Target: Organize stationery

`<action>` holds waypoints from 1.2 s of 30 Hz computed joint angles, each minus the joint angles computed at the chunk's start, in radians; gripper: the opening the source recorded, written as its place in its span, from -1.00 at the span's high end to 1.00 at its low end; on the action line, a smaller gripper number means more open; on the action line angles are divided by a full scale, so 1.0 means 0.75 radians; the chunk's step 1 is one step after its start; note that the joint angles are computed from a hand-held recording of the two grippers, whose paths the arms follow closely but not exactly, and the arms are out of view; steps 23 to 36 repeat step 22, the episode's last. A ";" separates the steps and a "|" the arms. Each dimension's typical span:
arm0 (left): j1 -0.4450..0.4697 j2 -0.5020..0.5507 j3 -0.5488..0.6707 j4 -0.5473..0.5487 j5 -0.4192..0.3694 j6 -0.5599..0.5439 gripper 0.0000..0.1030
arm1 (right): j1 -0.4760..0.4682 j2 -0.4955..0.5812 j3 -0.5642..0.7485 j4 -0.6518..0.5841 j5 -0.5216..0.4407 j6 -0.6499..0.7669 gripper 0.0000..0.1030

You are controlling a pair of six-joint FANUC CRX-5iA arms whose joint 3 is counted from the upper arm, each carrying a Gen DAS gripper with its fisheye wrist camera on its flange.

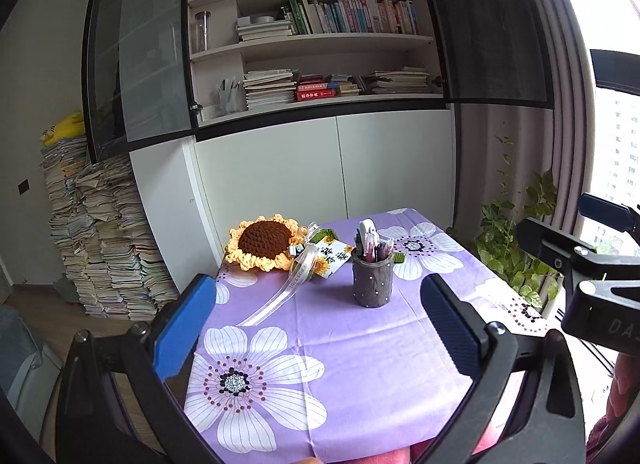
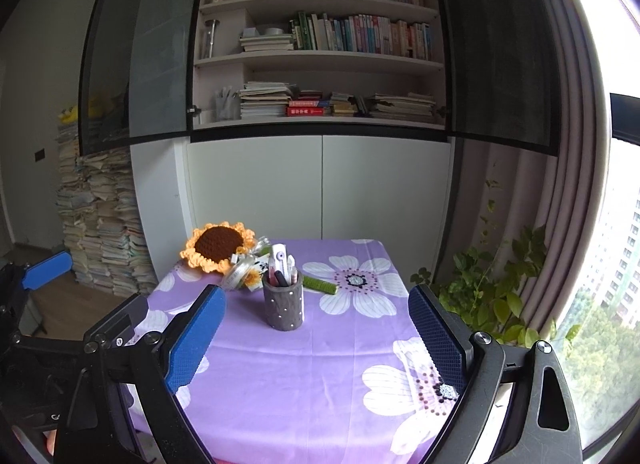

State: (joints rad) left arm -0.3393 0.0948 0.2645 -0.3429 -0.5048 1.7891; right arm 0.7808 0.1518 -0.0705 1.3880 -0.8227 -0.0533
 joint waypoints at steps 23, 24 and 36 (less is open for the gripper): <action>-0.036 0.005 0.019 -0.078 -0.015 0.069 -0.98 | -0.017 -0.025 -0.038 0.010 0.045 -0.040 -0.81; -0.036 0.005 0.019 -0.078 -0.015 0.069 -0.98 | -0.017 -0.025 -0.038 0.010 0.045 -0.040 -0.81; -0.036 0.005 0.019 -0.078 -0.015 0.069 -0.98 | -0.017 -0.025 -0.038 0.010 0.045 -0.040 -0.81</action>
